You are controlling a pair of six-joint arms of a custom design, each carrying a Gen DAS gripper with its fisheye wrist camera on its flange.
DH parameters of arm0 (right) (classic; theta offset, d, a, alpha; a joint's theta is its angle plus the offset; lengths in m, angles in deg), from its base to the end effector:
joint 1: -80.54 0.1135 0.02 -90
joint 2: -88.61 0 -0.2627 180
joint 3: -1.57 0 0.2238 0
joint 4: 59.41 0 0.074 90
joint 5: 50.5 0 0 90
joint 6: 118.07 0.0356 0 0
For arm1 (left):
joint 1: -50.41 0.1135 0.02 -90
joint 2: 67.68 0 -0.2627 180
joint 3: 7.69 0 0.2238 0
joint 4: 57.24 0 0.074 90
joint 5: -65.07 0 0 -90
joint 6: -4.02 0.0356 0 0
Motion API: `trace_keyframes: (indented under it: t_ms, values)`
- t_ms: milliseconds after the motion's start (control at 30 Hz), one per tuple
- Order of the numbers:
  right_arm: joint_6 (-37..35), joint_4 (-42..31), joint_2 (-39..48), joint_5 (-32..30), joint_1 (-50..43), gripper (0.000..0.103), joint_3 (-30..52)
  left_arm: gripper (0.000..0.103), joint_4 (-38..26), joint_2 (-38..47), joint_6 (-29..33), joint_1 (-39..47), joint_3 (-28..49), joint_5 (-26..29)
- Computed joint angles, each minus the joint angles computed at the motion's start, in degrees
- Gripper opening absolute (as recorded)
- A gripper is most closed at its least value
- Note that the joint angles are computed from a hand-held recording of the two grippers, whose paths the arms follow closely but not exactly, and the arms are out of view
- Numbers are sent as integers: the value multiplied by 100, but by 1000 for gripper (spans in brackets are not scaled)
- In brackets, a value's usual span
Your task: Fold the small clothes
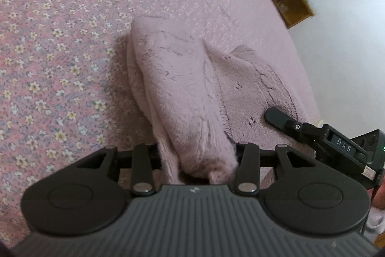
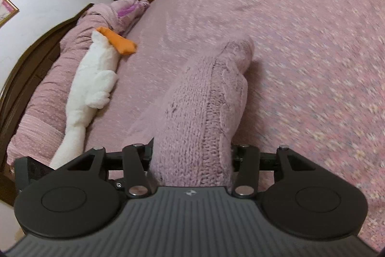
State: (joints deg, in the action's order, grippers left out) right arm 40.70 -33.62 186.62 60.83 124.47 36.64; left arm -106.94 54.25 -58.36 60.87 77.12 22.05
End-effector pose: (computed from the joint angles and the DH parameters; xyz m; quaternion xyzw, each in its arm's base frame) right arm 0.1846 0.1598 0.1096 0.2697 0.8417 0.2722 0.3803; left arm 0.3419 0.0366 0.1033 0.1477 0.9049 -0.3683 0.1540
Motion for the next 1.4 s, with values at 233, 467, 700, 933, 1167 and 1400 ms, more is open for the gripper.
trace_keyframes:
  t_ms: [233,467,700,933,1167,1400]
  values:
    - [244,419,1031,78,108,65,130,46,294,-2,-253,-42,-117,-413]
    - [534,510,921,480,408,74,-141,45,382,-645,106,204,-700,-532]
    - [929,-166,134,1276,1153,78,-504,43,464,-1723,764,626,-1540,-808]
    - [1684,-1946,-809,2505,2551,84,-331,51,1067,-2923,891,768,-2606,-1154]
    - [3207,-4921,-216,3665,4129,94,1032,67,2047,-3851,658,730,-3887,-1399]
    - [4390,-6009,882,3683,4720,99,1755,68,3027,-3901,570,576,-4833,-1641]
